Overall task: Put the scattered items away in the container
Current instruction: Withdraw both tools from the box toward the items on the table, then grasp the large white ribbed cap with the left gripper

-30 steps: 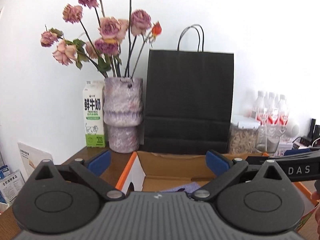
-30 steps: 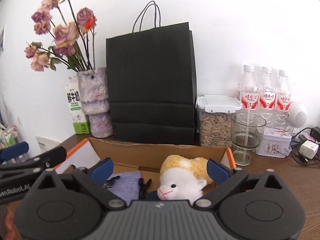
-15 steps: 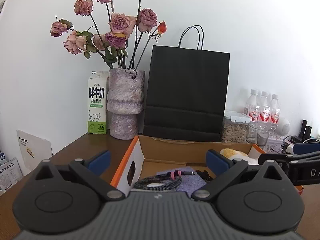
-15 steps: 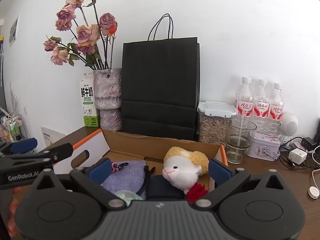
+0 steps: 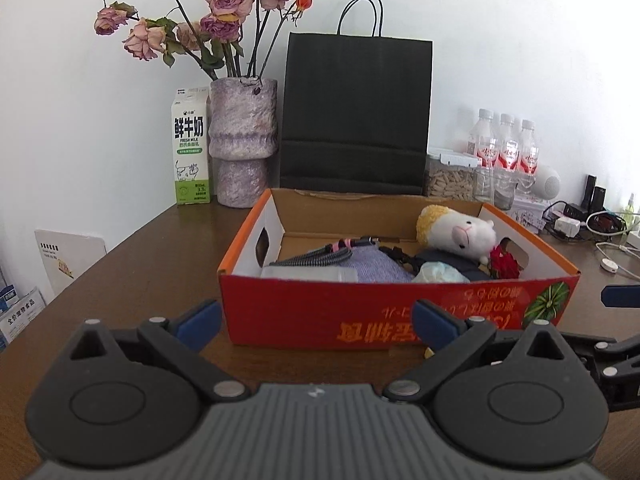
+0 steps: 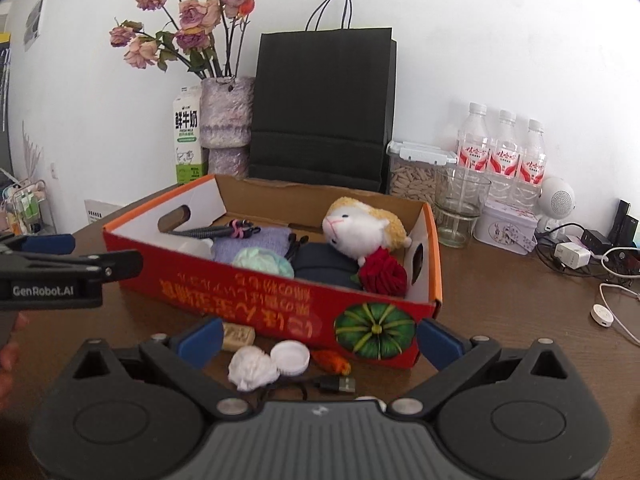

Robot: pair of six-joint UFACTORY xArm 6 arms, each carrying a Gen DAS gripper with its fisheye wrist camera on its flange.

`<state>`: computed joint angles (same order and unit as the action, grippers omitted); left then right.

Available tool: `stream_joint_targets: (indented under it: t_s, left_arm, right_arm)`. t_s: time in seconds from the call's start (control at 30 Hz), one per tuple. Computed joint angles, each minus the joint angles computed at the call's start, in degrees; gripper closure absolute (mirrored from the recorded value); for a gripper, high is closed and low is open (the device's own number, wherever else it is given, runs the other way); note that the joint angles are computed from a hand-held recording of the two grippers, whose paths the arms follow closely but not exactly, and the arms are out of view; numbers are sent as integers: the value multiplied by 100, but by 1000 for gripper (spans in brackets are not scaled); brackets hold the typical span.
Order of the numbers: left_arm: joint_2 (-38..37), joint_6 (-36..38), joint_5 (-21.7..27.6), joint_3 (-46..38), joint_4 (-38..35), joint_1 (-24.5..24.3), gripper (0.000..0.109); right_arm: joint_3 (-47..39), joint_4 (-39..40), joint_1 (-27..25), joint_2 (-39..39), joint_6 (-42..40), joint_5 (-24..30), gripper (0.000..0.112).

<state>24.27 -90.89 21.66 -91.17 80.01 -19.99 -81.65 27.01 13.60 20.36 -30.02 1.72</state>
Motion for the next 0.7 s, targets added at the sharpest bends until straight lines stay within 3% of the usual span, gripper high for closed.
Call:
stream_joint_targets:
  t_s: [0.13,0.27,0.37,0.5,0.7]
  left_arm:
    - [-349,430,-6,535,-346,-84,6]
    - [-605,883,-372,974,-754,-144,6]
    - [-606,1580,-685,1124,-1442,-224,6]
    - [-495,2313,-720,1083,-2107,-416,6]
    - [-293,3168,-592,955,-3146,-635,6]
  right_arm:
    - [785,147,34,-487,-250,-86,9]
    - [1364,420,27,-868,-521,-112,9]
    - [1610,16,-91,-1004,-93,-57,9]
    - [1691,-744,-306,-1026,649,94,9]
    - [1709,-880,-435,-1008,803,212,9]
